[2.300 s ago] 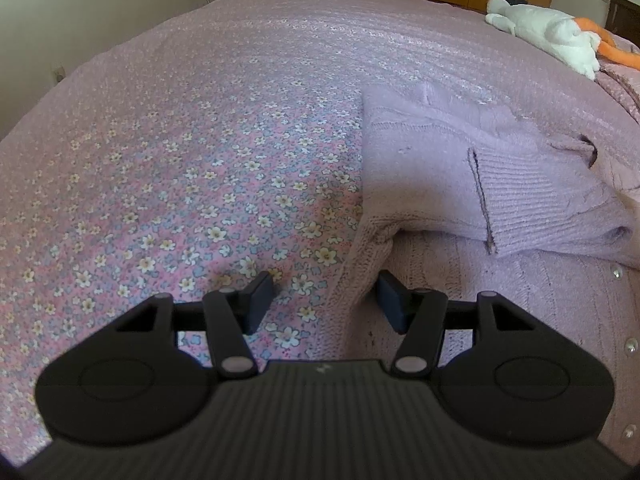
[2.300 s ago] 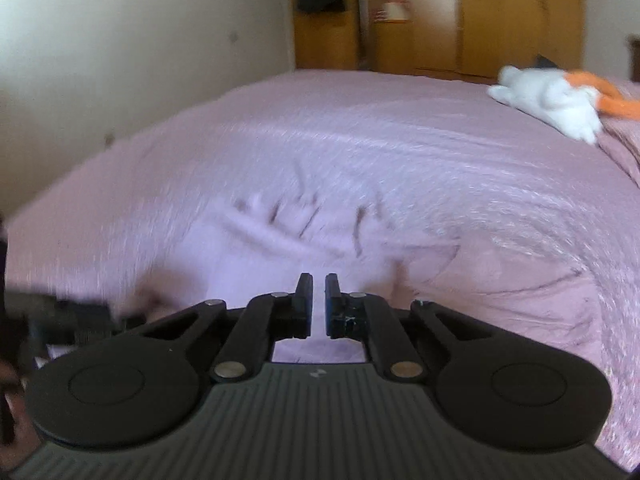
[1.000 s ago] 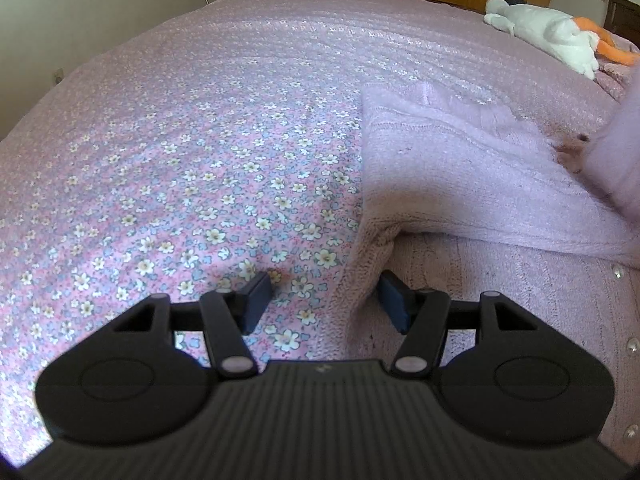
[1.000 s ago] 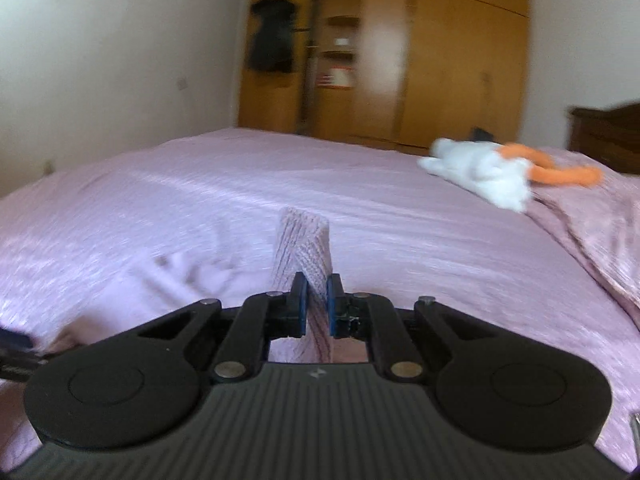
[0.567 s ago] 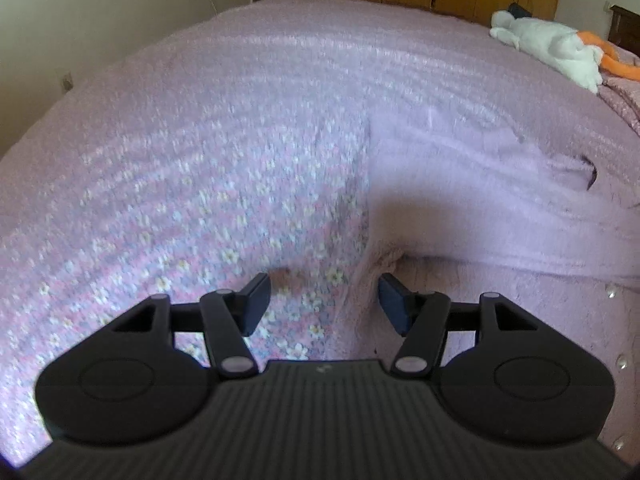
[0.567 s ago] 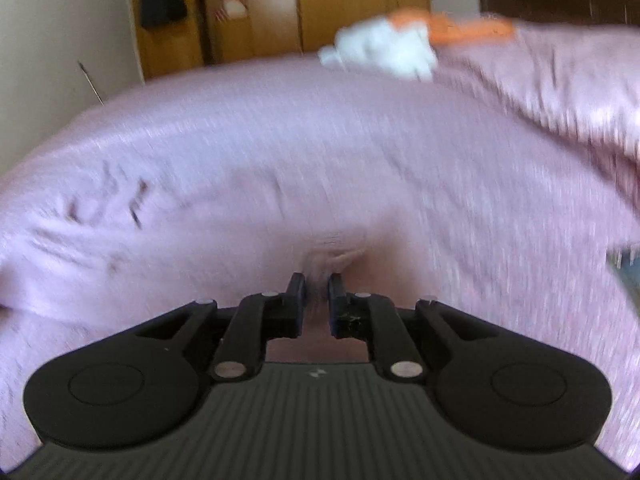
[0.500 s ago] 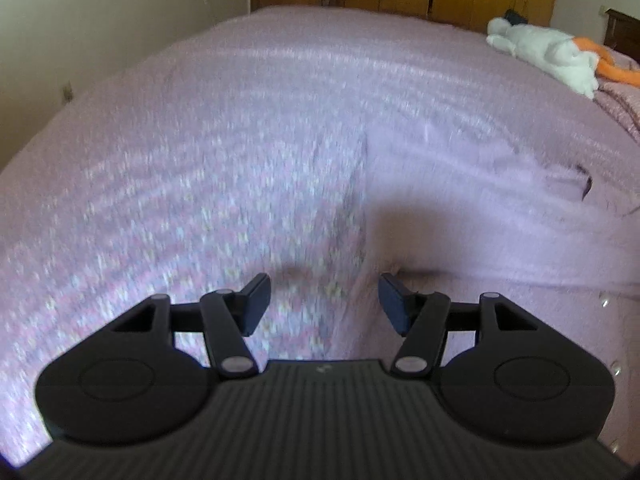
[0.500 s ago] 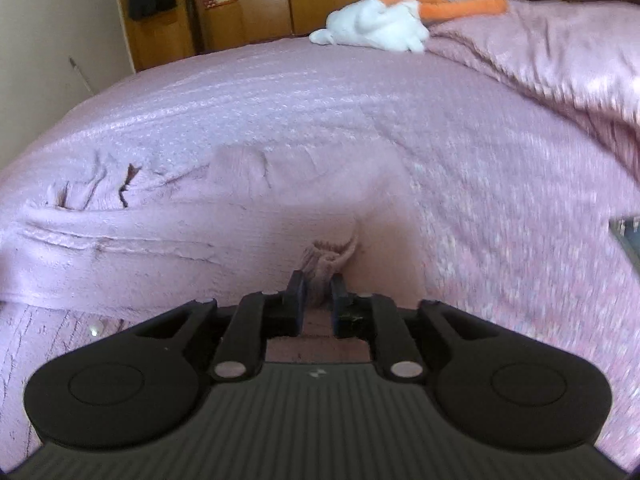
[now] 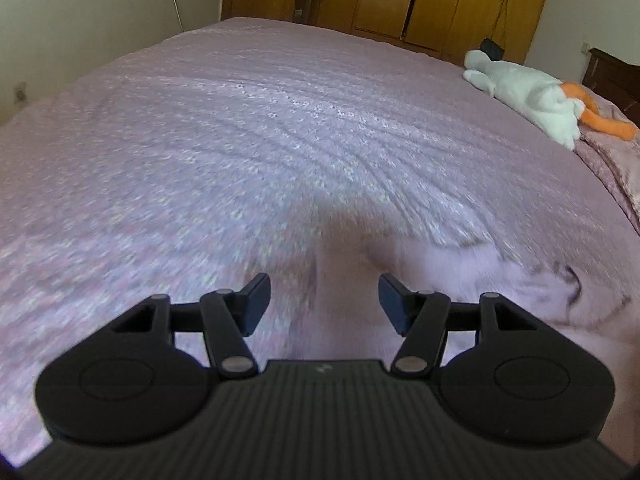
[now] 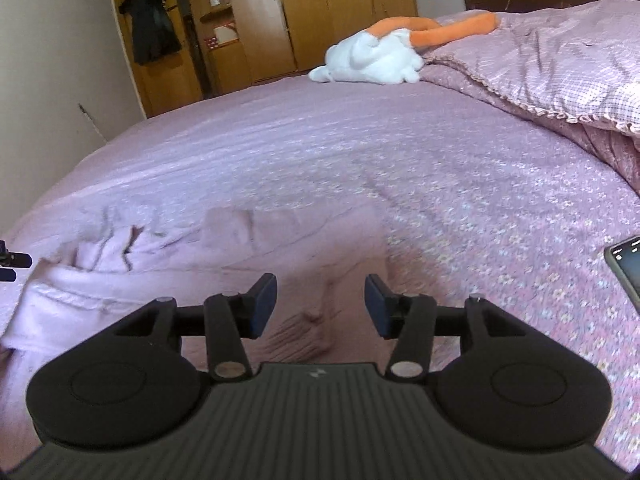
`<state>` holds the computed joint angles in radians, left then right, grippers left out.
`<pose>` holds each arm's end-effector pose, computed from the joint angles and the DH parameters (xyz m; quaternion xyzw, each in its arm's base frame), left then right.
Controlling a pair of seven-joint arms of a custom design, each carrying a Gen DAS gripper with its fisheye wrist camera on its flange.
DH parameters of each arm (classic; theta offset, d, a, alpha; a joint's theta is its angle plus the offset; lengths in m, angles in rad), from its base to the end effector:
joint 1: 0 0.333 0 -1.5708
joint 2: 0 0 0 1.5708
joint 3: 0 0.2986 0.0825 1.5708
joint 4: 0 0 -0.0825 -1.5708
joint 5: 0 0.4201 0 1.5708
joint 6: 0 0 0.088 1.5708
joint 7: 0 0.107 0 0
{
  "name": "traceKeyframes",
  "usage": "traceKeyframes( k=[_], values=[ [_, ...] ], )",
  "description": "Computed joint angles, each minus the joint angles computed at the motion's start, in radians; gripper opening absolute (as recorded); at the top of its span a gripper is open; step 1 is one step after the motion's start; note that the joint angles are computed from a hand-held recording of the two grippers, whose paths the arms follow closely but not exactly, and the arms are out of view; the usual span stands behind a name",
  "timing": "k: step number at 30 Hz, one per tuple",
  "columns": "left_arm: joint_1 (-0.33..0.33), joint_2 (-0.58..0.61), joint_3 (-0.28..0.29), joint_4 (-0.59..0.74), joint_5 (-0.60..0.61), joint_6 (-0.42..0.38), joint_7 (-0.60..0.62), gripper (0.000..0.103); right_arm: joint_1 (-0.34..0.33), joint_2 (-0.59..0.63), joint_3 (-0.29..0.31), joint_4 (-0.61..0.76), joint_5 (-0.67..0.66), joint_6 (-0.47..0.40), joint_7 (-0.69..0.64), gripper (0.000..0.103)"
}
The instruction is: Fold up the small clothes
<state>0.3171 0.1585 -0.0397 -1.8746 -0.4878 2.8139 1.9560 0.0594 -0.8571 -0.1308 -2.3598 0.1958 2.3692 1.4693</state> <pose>0.6442 0.2086 0.4821 -0.7354 0.5450 -0.3070 0.2606 0.3808 -0.0438 0.6966 -0.6209 0.6518 -0.2210 0.3751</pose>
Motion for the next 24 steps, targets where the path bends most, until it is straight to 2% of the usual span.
traceKeyframes(
  k=[3, 6, 8, 9, 10, 11, 13, 14, 15, 16, 17, 18, 19, 20, 21, 22, 24],
  values=[
    [0.015, 0.084, -0.016, 0.096, -0.026, -0.059, 0.006, 0.062, -0.011, 0.027, 0.001, 0.004, -0.008, 0.026, 0.001, 0.057],
    [0.051, 0.143, -0.048, 0.170, -0.105, -0.149, 0.021, 0.062, -0.023, 0.065, 0.003, 0.014, -0.016, 0.051, 0.011, 0.057],
    [0.072, 0.148, -0.078, 0.161, -0.185, -0.133, 0.071, 0.060, -0.026, 0.086, 0.004, 0.020, -0.017, 0.064, 0.018, 0.057],
    [0.077, 0.144, -0.091, 0.148, -0.217, -0.110, 0.110, 0.046, -0.026, 0.094, 0.005, 0.020, -0.017, 0.071, 0.021, 0.057],
    [0.075, 0.136, -0.098, 0.130, -0.236, -0.078, 0.147, 0.026, -0.025, 0.102, 0.006, 0.020, -0.016, 0.079, 0.023, 0.057],
    [0.052, 0.130, -0.082, 0.113, -0.197, -0.048, 0.129, 0.011, -0.024, 0.106, 0.006, 0.019, -0.016, 0.084, 0.023, 0.057],
    [0.015, 0.107, -0.065, 0.059, -0.148, 0.068, 0.114, 0.011, -0.016, 0.110, 0.006, 0.015, -0.013, 0.097, 0.016, 0.057],
    [-0.035, 0.100, -0.019, 0.025, -0.045, 0.159, 0.040, 0.010, -0.013, 0.110, 0.006, 0.014, -0.012, 0.102, 0.011, 0.057],
    [-0.088, 0.107, 0.042, 0.017, 0.046, 0.205, -0.045, 0.010, -0.008, 0.111, 0.006, 0.013, -0.012, 0.105, 0.005, 0.057],
    [-0.129, 0.118, 0.100, 0.019, 0.162, 0.215, -0.163, 0.010, -0.005, 0.114, 0.007, 0.013, -0.015, 0.105, -0.004, 0.057],
    [-0.140, 0.133, 0.123, 0.038, 0.207, 0.187, -0.218, 0.010, -0.003, 0.121, 0.009, 0.016, -0.020, 0.102, -0.012, 0.057],
    [-0.124, 0.146, 0.111, 0.060, 0.183, 0.149, -0.209, 0.010, -0.005, 0.128, 0.014, 0.020, -0.029, 0.094, -0.016, 0.057],
    [-0.084, 0.148, 0.068, 0.063, 0.186, 0.144, -0.191, 0.010, -0.013, 0.139, 0.023, 0.026, -0.043, 0.081, -0.014, 0.057],
    [-0.074, 0.145, 0.056, 0.054, 0.212, 0.158, -0.176, 0.011, -0.023, 0.155, 0.033, 0.038, -0.061, 0.054, -0.008, 0.057],
    [-0.079, 0.141, 0.060, 0.046, 0.258, 0.169, -0.182, 0.011, -0.023, 0.167, 0.032, 0.041, -0.063, 0.041, -0.007, 0.058],
    [-0.086, 0.138, 0.068, 0.038, 0.301, 0.175, -0.202, 0.012, -0.016, 0.164, 0.024, 0.026, -0.049, 0.066, -0.008, 0.062],
    [-0.074, 0.136, 0.056, 0.037, 0.332, 0.174, -0.232, 0.013, -0.016, 0.168, 0.023, 0.026, -0.041, 0.071, 0.000, 0.063]
  ],
)
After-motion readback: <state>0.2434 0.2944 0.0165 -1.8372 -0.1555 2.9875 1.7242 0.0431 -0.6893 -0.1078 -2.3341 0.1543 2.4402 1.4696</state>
